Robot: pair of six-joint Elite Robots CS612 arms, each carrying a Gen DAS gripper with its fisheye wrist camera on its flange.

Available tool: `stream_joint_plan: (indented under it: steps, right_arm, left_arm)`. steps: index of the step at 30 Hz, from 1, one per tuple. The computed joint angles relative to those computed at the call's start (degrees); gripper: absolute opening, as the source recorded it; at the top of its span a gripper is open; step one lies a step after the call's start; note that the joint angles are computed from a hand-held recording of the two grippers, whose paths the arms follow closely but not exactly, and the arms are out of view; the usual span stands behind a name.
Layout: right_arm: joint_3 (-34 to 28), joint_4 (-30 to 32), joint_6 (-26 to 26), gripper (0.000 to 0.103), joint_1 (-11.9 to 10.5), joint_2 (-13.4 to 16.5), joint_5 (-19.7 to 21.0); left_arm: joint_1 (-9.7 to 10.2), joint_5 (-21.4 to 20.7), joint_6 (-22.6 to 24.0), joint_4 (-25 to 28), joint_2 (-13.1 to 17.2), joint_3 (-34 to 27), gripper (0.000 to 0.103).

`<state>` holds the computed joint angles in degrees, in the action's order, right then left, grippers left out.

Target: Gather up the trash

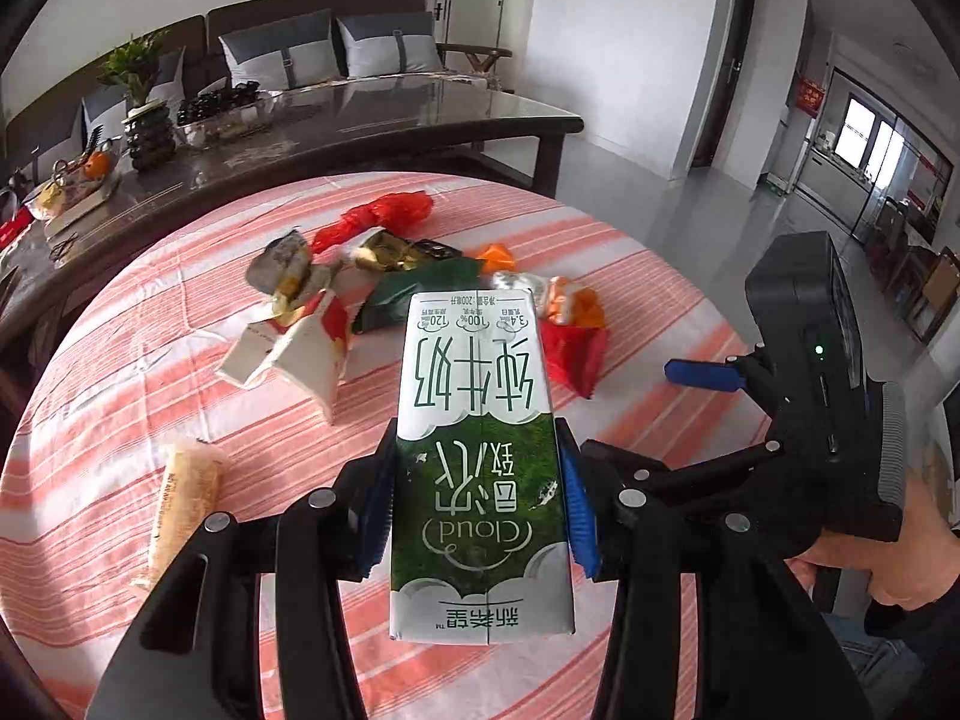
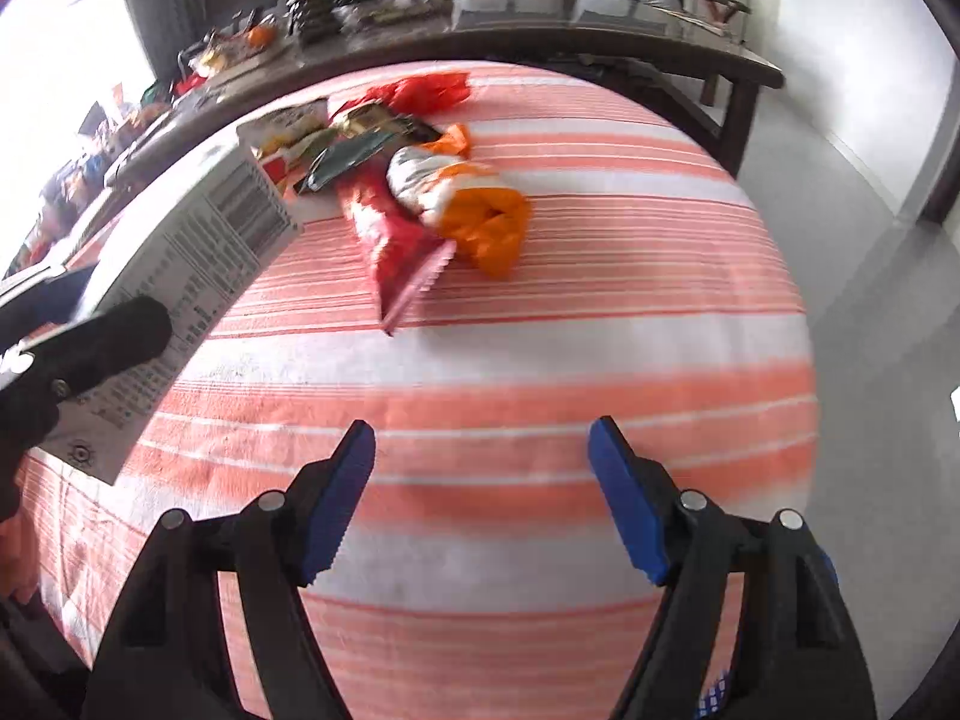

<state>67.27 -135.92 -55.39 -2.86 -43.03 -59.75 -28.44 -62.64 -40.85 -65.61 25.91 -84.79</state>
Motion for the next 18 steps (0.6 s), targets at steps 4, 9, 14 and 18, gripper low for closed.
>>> stream_joint_plan:
  steps: [4, 9, 14, 18]
  right_arm:
    - [-5.4, 2.7, 4.5, 0.099, 3.0, 3.2, -0.2]
    - [-6.3, 2.5, 5.8, 0.099, 3.3, 3.6, -0.5]
    - [-6.2, 2.5, 5.9, 0.099, 3.4, 3.6, -0.5]
    - [-6.2, 2.4, 5.8, 0.099, 3.3, 3.5, -0.5]
  left_arm:
    - [0.94, 2.3, -3.8, 3.3, 1.1, -3.2, 0.047]
    - [1.71, 2.8, -5.0, 3.1, 2.2, -5.7, 0.047]
    - [2.39, 1.9, -3.3, 0.5, 3.2, -7.0, 0.047]
    - [3.31, -1.6, -5.1, -2.7, 3.9, -7.6, 0.047]
